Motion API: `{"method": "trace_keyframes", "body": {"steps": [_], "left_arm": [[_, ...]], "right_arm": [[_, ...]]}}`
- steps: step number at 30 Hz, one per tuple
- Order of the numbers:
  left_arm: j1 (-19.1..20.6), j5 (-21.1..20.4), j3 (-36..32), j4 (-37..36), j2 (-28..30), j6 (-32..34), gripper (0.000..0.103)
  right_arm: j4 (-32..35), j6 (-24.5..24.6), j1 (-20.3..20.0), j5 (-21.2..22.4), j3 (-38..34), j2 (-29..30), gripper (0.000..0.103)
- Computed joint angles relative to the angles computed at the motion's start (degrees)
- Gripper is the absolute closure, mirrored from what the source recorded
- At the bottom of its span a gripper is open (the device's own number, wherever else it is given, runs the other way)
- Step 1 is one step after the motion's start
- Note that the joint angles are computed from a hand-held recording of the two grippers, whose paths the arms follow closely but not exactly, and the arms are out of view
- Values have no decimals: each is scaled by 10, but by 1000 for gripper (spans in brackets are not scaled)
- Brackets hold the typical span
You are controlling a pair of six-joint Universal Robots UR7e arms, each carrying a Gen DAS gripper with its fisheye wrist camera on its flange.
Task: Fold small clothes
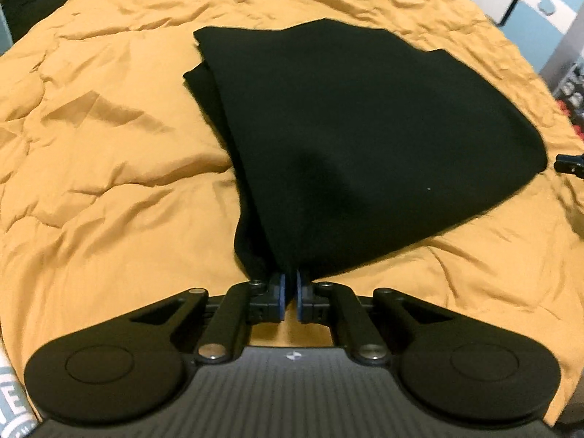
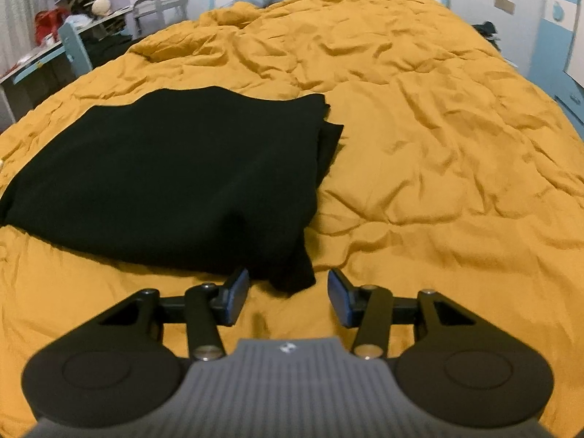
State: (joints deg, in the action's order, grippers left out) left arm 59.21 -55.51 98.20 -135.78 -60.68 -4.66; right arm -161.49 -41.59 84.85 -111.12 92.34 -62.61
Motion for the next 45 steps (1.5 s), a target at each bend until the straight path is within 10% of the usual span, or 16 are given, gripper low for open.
{"method": "trace_keyframes", "body": {"steps": [3,5,7,11,16,32,45], "left_arm": [[-7,25,-8,19,11,-24,98],[-12,40,-13,31,17,-41,99],[-20,55,-15,37,17,-50,100],[-28,51,-17,40,-4,-59,100],[-19,63,-42,109,19,-73,100],[-54,141,-32,230,4,-135,98],[-81,146,-13,-102,41,-16,95]], "right_arm": [[17,-19,-9,8,-22,22,64],[26,-32,-9,3,-33,34,97],[25,-53,-9,14,-33,29,103],[99,-31,-23,69,-53,-11,103],[182,-25,-29,1,-72,6,103],[94,-50,-8,-43,19,-61,103],[-38,-19,40,4,-7,10,86]]}}
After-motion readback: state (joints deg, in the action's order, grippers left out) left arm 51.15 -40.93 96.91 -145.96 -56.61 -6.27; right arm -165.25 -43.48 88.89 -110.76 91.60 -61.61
